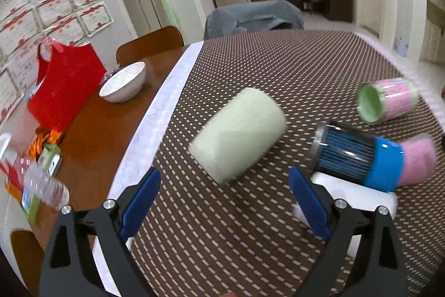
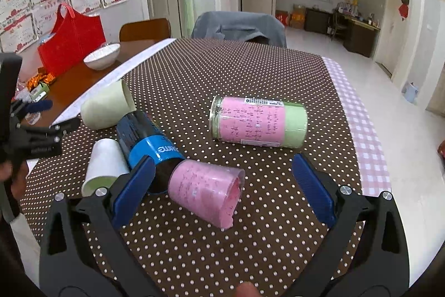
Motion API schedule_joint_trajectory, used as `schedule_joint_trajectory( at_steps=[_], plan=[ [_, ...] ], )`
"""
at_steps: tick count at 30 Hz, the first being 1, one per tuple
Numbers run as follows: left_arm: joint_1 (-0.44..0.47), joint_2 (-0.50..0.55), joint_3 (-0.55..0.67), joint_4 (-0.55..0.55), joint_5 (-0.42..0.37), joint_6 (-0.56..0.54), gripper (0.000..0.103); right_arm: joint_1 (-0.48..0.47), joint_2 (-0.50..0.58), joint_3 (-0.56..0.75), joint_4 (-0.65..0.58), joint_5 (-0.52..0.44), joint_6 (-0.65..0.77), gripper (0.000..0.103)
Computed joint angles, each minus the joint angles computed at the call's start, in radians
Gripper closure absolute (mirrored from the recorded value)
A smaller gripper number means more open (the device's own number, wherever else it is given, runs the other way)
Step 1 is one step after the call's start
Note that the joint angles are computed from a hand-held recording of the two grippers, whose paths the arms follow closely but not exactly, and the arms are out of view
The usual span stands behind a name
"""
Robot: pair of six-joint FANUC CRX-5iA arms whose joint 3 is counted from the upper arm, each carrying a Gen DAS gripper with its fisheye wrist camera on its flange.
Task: Flip cup upside down
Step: 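Move the left tool to the pale green cup and close around it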
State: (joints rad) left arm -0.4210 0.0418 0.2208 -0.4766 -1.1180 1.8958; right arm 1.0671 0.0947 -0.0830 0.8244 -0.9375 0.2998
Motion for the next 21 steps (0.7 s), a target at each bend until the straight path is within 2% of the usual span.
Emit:
schedule_joint_trajectory(
  at_steps=[5,8,13,17,21],
  plan=[
    [0.060,0.075,0.058,0.056,-0.001,-0.179,0.011,-0.026,0.062,0.083,-0.054,-0.027,0.049,0.006],
    [0.099,0.117,0.077,0.137,0.008,-0.333,0.011,-0.040,0.103,0.136,-0.084,-0.045,0.079,0.006],
    [0.147,0.176,0.105,0.253,0.007,-0.503,0.011,-0.058,0.160,0.205,-0.131,-0.068,0.133,0.006],
    [0.174,0.231,0.146,0.330,-0.004,-0.589,0.011,-0.068,0.190,0.241,-0.153,-0.078,0.157,0.006],
    [0.198,0.290,0.196,0.405,-0.035,-0.603,0.011,-0.080,0.212,0.268,-0.174,-0.085,0.181,0.006]
  ],
)
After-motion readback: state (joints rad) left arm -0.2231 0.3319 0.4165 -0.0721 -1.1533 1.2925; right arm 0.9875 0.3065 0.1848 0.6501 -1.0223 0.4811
